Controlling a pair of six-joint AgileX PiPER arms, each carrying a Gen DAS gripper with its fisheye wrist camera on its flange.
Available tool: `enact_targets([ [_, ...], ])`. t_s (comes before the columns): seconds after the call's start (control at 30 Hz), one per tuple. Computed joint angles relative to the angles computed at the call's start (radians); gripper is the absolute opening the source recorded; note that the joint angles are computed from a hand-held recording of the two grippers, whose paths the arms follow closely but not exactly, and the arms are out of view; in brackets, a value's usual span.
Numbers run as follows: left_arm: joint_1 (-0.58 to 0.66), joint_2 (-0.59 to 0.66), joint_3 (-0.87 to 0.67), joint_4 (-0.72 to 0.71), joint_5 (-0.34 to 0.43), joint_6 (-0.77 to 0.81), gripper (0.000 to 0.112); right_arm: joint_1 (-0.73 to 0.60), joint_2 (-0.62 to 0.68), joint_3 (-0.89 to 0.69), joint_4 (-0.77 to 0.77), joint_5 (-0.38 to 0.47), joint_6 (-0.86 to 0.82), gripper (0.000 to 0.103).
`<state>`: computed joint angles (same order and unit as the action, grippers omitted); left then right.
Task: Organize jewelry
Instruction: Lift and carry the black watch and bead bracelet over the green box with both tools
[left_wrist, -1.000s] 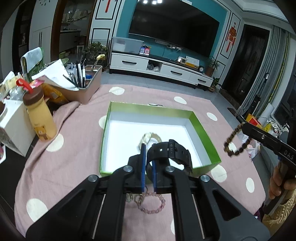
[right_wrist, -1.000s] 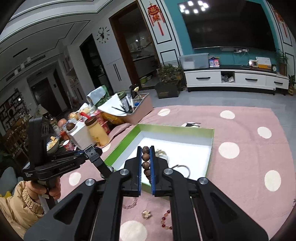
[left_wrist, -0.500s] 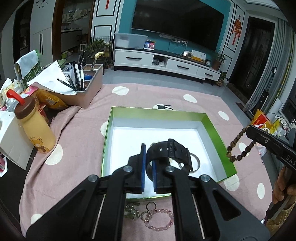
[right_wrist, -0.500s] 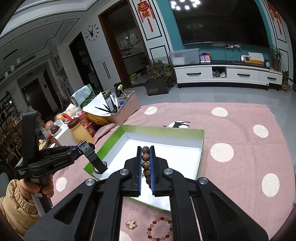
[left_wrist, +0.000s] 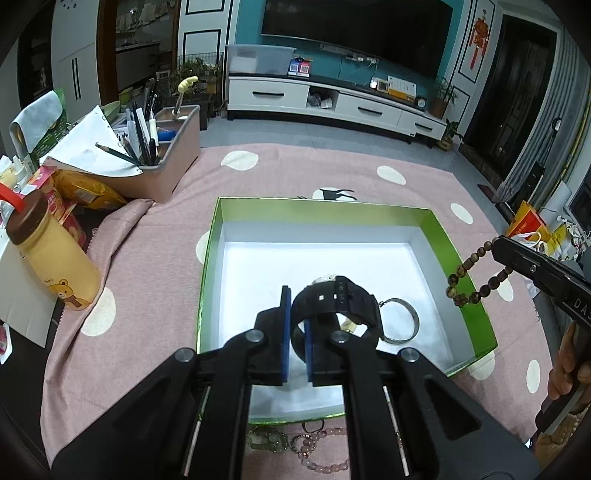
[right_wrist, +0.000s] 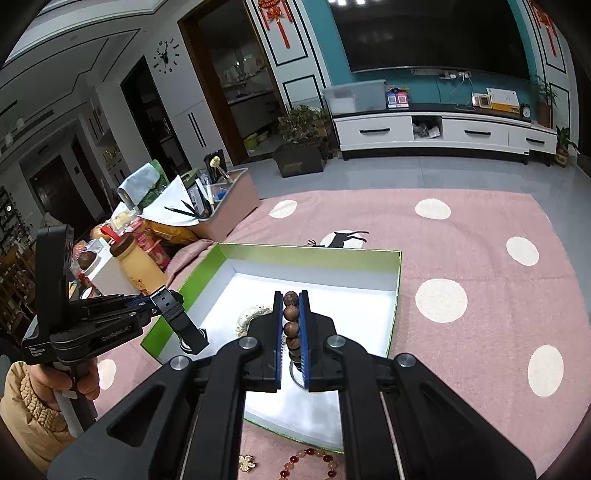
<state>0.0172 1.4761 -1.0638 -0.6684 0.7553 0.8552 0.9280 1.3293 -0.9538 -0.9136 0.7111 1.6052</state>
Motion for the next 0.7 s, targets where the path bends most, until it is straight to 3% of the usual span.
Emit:
enact_targets([
  [0.7,-0.053,0.087,-0.042,0.107,-0.028,-0.087,0.006,-0.099,0.077,-0.012,0.112,-0.071,-0.095,0.007],
])
